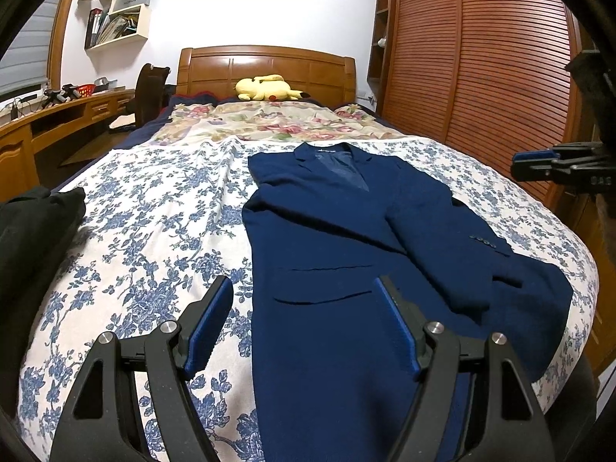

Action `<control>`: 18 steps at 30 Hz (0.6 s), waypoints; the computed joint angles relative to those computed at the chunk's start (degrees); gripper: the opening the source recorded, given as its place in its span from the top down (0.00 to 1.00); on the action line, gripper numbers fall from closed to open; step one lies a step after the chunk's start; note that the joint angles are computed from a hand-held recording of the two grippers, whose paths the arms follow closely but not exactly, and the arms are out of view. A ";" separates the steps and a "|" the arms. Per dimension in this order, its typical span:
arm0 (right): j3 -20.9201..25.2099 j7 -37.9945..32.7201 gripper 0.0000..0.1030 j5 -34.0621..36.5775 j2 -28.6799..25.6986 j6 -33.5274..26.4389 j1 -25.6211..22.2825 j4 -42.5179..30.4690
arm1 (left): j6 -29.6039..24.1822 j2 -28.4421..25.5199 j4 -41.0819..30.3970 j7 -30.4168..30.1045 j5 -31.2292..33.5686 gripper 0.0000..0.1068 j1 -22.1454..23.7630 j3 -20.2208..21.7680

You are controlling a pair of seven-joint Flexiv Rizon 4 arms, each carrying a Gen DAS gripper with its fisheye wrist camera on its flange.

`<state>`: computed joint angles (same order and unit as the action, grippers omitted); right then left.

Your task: Fold large clothes

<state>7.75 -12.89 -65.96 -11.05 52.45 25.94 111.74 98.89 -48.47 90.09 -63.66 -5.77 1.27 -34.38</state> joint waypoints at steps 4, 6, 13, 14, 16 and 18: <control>-0.49 1.05 0.53 0.49 -1.47 -0.93 -0.20 0.09 | 0.09 0.00 0.13 0.05 0.18 0.29 0.16 -0.13; -0.69 1.35 0.48 1.67 -2.28 -1.08 -0.24 0.12 | 0.07 0.03 0.12 0.01 0.17 0.29 0.11 -0.05; -1.68 2.57 0.46 6.40 -5.23 1.87 -0.51 0.18 | 0.01 0.05 0.05 -0.14 0.09 0.29 -0.07 0.17; -1.89 2.59 0.46 6.98 -5.67 2.39 -0.53 0.15 | -0.01 0.06 0.11 -0.11 0.12 0.29 0.03 0.14; -2.36 2.52 0.46 8.19 -6.84 3.01 -0.41 -0.12 | 0.02 0.08 0.21 -0.07 0.15 0.29 0.13 0.09; -2.80 2.39 0.46 9.41 -7.74 3.54 -0.33 -0.30 | 0.03 0.11 0.40 -0.01 0.22 0.29 0.32 -0.01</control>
